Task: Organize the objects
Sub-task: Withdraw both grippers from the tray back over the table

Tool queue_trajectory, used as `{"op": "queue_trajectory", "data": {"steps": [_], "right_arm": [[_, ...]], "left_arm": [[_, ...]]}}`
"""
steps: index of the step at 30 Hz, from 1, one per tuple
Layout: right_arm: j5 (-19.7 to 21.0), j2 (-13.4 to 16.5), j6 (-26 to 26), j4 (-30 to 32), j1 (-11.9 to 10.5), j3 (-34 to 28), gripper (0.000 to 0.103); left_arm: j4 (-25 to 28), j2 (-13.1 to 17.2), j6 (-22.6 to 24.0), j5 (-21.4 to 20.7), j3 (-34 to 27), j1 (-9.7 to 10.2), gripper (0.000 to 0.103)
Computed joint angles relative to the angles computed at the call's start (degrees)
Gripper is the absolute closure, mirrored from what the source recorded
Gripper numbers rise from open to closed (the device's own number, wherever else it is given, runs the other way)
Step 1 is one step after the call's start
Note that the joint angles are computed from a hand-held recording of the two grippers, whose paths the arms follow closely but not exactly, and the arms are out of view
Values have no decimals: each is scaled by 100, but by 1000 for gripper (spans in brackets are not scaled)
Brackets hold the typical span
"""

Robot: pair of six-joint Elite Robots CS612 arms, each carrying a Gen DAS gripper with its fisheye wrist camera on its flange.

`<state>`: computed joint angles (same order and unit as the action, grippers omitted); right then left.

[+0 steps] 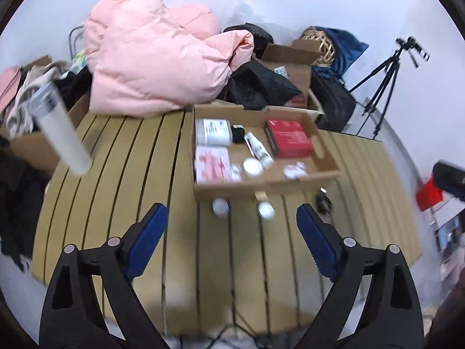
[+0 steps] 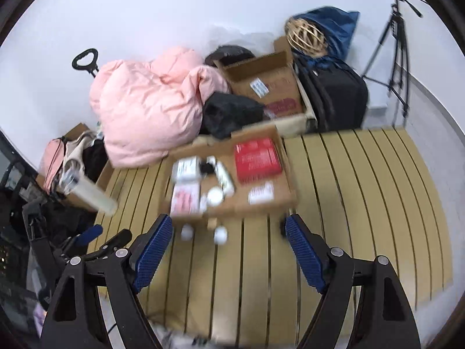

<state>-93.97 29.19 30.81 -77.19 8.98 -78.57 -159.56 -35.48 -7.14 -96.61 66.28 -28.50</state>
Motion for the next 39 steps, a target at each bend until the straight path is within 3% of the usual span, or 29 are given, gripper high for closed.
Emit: {"op": "queue_trajectory", "data": {"steps": [2, 4, 8, 14, 20, 25, 35, 39], "right_arm": [[73, -107, 343, 793, 48, -154, 19], [465, -164, 450, 1342, 58, -358, 19], [650, -170, 70, 1558, 233, -756, 19], [794, -205, -202, 1432, 399, -913, 19], [987, -108, -263, 1331, 442, -1121, 19], [1383, -31, -114, 1335, 394, -1214, 19], [1495, -9, -81, 1297, 388, -1203, 19], [1284, 10, -154, 1022, 427, -1293, 19]], "left_arm": [[-321, -298, -157, 29, 518, -2, 11], [-663, -541, -249, 22, 948, 20, 6], [-898, -891, -458, 278, 1483, 19, 4], [-1205, -1150, -613, 526, 1893, -15, 4], [-1408, -1256, -648, 641, 2113, -49, 4], [-1319, -1240, -681, 579, 2096, -33, 4], [-1302, -1239, -691, 610, 2103, -39, 4], [-1281, -1225, -693, 595, 2082, -34, 4]]}}
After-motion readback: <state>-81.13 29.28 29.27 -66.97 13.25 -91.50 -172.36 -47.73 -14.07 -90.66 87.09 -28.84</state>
